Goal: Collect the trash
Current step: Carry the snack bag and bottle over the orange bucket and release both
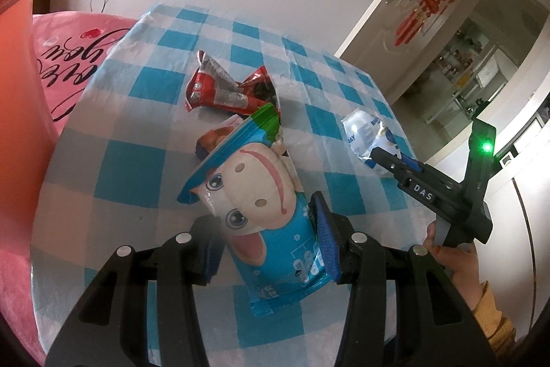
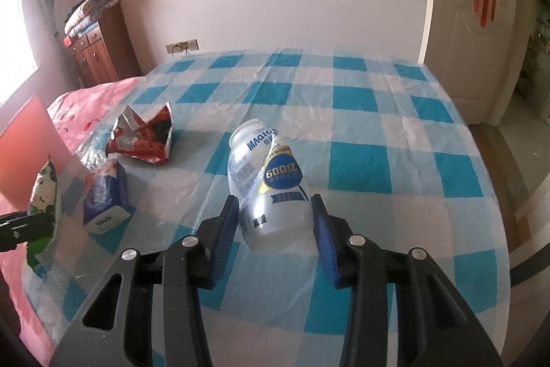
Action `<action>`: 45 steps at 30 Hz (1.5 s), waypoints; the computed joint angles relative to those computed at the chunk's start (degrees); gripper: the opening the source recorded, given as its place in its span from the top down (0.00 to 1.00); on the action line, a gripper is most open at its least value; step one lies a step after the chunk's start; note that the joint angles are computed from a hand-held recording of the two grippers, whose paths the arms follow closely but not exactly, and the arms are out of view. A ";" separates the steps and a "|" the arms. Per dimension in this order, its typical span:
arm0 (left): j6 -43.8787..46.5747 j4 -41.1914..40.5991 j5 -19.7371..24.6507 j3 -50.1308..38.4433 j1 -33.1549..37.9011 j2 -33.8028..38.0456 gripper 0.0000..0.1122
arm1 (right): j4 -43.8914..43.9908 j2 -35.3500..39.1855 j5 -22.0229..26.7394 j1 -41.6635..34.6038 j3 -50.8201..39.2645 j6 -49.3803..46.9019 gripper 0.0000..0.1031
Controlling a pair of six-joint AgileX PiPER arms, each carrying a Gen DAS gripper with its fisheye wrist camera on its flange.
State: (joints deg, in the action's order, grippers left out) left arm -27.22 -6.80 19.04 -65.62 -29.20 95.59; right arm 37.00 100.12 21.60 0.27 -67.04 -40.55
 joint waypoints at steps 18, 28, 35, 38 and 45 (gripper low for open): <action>-1.40 3.00 -2.91 4.38 1.77 -8.47 0.57 | 4.35 -8.61 8.45 4.82 -3.19 2.18 0.58; -11.48 14.64 -1.39 7.52 6.85 -17.44 0.57 | 6.50 -6.09 16.05 14.14 -15.41 5.33 0.58; -20.33 24.80 2.14 10.27 14.01 -26.34 0.57 | 4.22 1.42 21.49 22.66 -30.27 10.28 0.58; -20.38 25.49 2.96 10.98 17.31 -28.44 0.57 | 2.86 5.98 24.01 25.79 -37.98 13.47 0.58; -8.13 13.45 2.69 12.35 27.97 -28.96 0.56 | -1.10 17.82 30.99 31.28 -57.07 21.41 0.58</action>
State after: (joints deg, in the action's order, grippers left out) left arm -35.35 6.65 21.72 -53.27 -1.23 66.63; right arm 35.89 117.94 52.59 31.55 -124.10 -19.14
